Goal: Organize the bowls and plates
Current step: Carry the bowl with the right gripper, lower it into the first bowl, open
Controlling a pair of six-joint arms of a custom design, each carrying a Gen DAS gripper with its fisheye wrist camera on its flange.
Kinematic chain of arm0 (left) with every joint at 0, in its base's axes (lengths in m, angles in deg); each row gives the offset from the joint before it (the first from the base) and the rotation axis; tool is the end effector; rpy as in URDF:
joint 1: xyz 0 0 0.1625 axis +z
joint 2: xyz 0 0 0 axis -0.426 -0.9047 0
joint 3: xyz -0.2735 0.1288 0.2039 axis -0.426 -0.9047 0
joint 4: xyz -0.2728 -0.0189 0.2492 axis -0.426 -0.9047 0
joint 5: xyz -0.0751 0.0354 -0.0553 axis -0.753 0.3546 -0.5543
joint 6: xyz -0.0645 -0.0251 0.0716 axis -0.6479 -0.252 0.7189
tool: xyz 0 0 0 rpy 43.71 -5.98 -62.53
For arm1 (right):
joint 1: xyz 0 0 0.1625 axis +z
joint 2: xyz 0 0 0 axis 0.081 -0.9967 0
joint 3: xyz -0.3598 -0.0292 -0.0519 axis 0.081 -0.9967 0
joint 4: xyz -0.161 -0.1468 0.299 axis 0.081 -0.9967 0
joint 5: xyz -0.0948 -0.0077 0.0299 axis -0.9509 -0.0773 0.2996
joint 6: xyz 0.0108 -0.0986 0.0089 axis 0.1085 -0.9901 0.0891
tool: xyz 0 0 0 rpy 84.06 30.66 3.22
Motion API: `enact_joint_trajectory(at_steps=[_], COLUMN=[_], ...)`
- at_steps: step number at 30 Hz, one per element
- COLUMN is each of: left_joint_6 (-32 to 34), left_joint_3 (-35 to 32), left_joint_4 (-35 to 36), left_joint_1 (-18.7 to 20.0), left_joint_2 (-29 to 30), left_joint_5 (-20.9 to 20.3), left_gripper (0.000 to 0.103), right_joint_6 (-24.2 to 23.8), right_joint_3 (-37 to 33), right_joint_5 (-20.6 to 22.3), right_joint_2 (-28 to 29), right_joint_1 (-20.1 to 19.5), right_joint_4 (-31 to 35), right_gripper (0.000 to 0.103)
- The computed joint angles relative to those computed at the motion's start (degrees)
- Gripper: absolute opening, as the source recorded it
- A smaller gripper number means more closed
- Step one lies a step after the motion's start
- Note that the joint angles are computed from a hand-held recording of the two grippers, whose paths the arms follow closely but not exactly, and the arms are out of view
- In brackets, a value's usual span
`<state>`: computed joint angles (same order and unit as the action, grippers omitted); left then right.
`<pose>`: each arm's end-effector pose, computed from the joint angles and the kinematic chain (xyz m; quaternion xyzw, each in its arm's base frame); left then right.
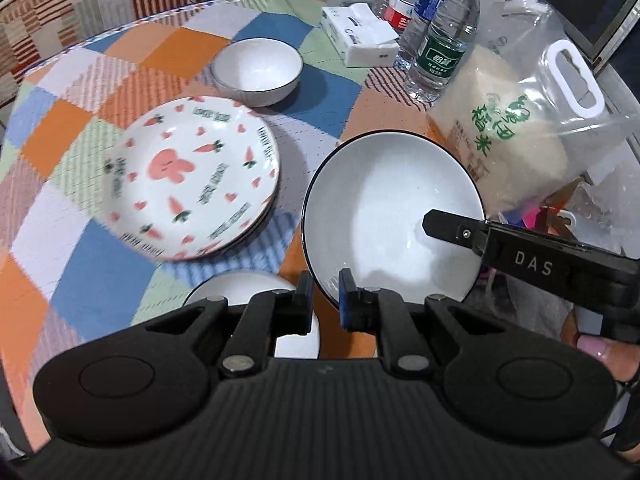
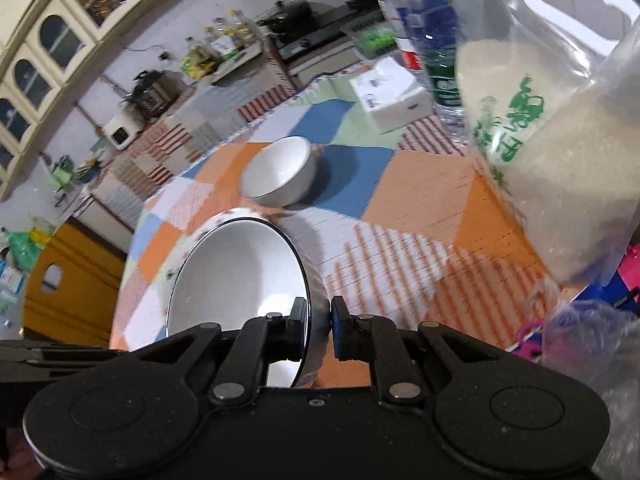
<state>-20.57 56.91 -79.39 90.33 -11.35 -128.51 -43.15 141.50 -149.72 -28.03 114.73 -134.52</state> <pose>-0.1415 -0.7075 0.3334 0.4155 0.8907 -0.0010 0.1842 0.3707 -0.5519 0.0258 -0.1811 -0.8338 0.4752 0.2148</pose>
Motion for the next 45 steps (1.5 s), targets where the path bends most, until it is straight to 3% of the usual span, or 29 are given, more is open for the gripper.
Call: enact_joint_trajectory(at_steps=[5, 12, 19, 22, 26, 38, 45], left_joint_6=[0.9, 0.3, -2.4, -2.6, -4.6, -5.1, -7.1], left_joint_3=[2.4, 1.8, -0.2, 0.7, -3.6, -5.3, -9.0], left_joint_4=[-0.3, 2.7, 4.0, 3.0, 6.2, 7.0, 9.8], left_joint_1=[0.5, 1.9, 4.8, 5.5, 6.4, 6.2, 6.5], left_joint_2=[-4.4, -6.2, -4.8, -4.4, -1.0, 2.1, 4.7], left_joint_5=[0.5, 1.9, 1.3, 3.1, 4.9, 10.3, 11.3], left_gripper=[0.011, 0.011, 0.011, 0.011, 0.011, 0.012, 0.014], right_joint_6=[1.1, 0.6, 1.4, 0.3, 0.1, -6.9, -15.1], right_joint_3=[-1.7, -4.8, -7.6, -8.6, -11.1, -20.2, -26.8], right_joint_5=[1.7, 4.2, 5.8, 7.3, 9.4, 6.0, 1.5], right_joint_2=[1.3, 3.2, 5.1, 6.2, 7.9, 13.0, 16.9], right_joint_1=[1.9, 3.1, 2.6, 1.7, 0.2, -0.1, 0.9], right_joint_4=[1.8, 6.3, 10.6, 11.1, 13.3, 21.1, 24.9], right_gripper=[0.016, 0.017, 0.017, 0.017, 0.017, 0.016, 0.016])
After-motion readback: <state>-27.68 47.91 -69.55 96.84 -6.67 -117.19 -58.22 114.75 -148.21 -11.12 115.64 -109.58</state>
